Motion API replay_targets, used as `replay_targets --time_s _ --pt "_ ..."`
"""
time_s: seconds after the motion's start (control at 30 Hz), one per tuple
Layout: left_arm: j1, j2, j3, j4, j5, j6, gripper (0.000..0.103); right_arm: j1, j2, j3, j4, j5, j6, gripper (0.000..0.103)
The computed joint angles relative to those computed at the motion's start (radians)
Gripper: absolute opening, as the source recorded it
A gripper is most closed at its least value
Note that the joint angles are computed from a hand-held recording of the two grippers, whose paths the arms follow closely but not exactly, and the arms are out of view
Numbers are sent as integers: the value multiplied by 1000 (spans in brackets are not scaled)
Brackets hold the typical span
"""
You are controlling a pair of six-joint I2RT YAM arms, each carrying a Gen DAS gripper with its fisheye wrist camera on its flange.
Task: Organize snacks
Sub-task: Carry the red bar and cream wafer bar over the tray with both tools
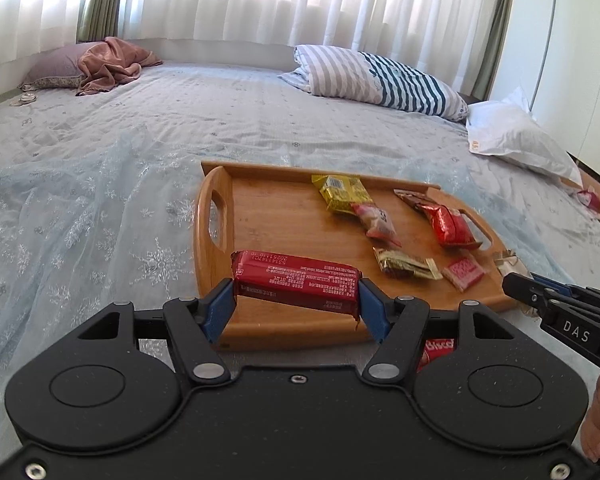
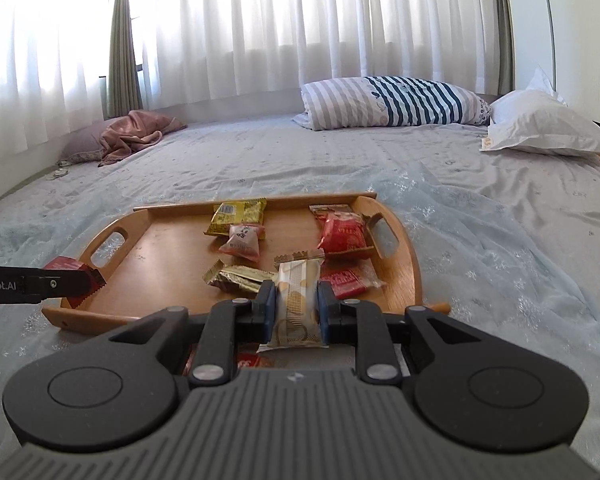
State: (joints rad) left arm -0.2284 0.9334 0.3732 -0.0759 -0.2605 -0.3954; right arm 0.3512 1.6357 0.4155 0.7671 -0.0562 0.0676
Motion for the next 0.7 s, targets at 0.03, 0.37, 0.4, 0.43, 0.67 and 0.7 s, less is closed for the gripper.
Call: replay_targets --time_s 0.03,0.37,0.4,0.43,0.67,0.7 --pt "19 16 10 9 19 7 63 3 11 20 -7 -3 -1 26" --pt "145 259 187 83 142 41 63 -30 156 268 -134 -114 15 26" --pt "158 297 219 84 154 39 63 -39 176 302 -152 -135 17 26" --pt "171 337 250 86 165 33 63 -48 197 339 -174 -157 16 26" --pt "229 624 501 63 196 -6 63 -79 374 664 -380 -239 -34 26" --pt "230 668 541 59 185 -7 63 -77 399 709 -412 -244 -47 26"
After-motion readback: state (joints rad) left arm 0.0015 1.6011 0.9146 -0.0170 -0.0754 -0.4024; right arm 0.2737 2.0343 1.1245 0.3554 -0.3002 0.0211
